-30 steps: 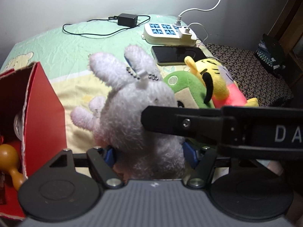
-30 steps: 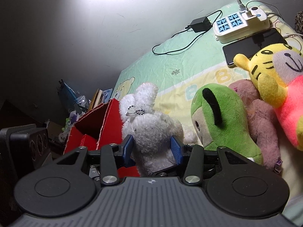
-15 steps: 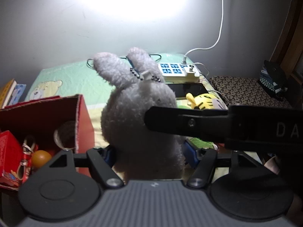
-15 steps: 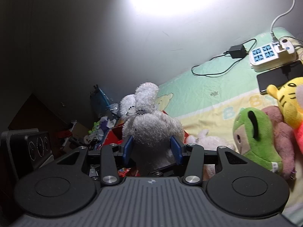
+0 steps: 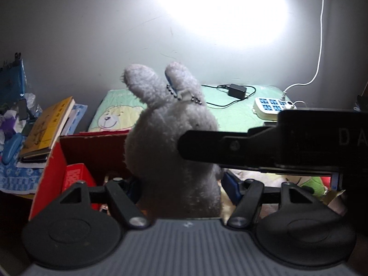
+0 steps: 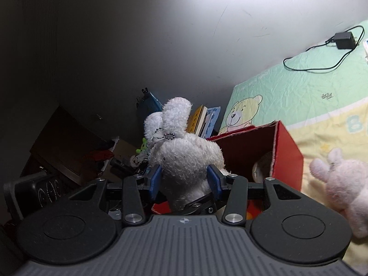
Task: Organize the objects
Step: 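Carry the bunny with the right gripper and lower it into the red box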
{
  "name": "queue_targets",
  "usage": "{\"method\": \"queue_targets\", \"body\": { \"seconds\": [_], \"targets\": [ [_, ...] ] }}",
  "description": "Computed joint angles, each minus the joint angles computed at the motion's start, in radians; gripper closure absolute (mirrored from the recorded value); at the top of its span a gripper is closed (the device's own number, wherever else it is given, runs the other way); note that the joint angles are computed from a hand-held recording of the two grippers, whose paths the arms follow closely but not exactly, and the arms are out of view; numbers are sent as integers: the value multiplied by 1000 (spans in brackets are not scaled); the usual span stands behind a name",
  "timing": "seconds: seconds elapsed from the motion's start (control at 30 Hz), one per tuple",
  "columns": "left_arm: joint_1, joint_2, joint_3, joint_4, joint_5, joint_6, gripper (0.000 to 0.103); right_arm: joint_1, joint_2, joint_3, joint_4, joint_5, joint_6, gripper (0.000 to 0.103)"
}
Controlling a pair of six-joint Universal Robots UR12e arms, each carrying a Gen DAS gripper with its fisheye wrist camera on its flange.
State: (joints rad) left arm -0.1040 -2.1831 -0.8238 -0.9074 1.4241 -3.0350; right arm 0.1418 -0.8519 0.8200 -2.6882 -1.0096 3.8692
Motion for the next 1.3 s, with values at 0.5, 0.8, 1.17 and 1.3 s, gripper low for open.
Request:
{"method": "queue_targets", "body": {
  "seconds": [0.5,0.8,1.17,1.3],
  "targets": [
    [95,-77,89,-177,21,103,35,70,223,-347,251,-25,194,62],
    [109,-104,106,-225,30,137,28,73,255,-392,331,-31,234,62],
    [104,-130,149,-249,48,137,22,78,241,-382,338,-78,200,62],
    [102,-133,157,-260,62,127,21,79,218,-343,336,-95,188,61]
  ]
}}
